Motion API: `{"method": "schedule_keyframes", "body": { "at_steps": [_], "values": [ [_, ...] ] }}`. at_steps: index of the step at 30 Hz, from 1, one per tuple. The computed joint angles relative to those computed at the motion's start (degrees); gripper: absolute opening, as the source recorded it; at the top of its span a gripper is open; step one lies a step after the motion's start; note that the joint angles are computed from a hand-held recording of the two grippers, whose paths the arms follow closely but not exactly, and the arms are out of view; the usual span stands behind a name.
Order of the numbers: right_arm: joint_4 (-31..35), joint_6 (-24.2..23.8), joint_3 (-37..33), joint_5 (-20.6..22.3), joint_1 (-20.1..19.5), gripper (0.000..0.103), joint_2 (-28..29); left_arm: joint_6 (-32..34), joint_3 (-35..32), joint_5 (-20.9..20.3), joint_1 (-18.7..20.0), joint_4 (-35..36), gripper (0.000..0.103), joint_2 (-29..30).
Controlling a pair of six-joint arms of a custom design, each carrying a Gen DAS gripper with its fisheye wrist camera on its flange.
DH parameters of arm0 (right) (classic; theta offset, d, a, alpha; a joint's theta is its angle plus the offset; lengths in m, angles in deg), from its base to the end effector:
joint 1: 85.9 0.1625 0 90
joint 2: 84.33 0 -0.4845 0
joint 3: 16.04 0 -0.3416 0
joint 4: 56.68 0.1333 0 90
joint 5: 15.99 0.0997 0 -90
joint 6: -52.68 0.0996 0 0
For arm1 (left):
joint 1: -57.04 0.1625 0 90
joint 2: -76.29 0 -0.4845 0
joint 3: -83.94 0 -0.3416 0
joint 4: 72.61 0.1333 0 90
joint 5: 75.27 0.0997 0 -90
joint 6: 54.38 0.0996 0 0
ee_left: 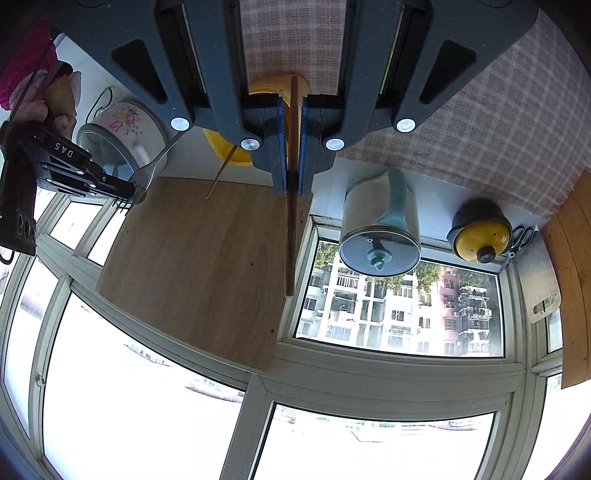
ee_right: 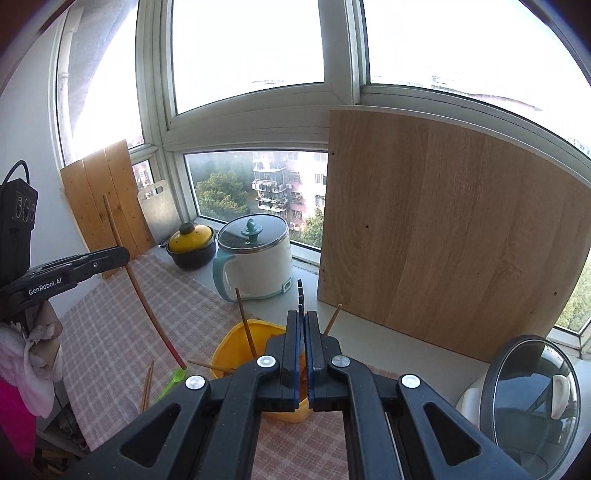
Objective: Organize utensils
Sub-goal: 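Lift and carry the chopstick and fork to the yellow container, then open the left tool over the container while the right tool releases the fork inside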
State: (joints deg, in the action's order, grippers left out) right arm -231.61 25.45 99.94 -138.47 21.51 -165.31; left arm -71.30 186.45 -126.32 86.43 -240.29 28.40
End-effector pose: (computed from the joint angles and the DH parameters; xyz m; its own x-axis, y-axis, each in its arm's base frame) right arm 0.2211 -0.4382 0.4673 -0.7369 -0.1568 0.6575 -0.5958 0.6101 -0.5223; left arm -0.4656 -0.4871 0.2112 -0.8037 0.4012 -0.4394 0.5935 0.5940 -0.5431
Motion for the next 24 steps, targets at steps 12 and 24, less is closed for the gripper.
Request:
{"method": "schedule_keyframes", "body": {
  "at_steps": [12, 24],
  "values": [
    [-2.8, -4.2, -2.1, -3.3, -2.0, 0.0, 3.1, 1.6, -8.3, -0.5, 2.0, 2.2, 0.003, 6.3],
    [-2.1, -5.2, -1.8, -3.4, -4.4, 0.0, 4.6, -0.4, -8.5, -2.0, 3.9, 5.2, 0.004, 8.4]
  ]
}}
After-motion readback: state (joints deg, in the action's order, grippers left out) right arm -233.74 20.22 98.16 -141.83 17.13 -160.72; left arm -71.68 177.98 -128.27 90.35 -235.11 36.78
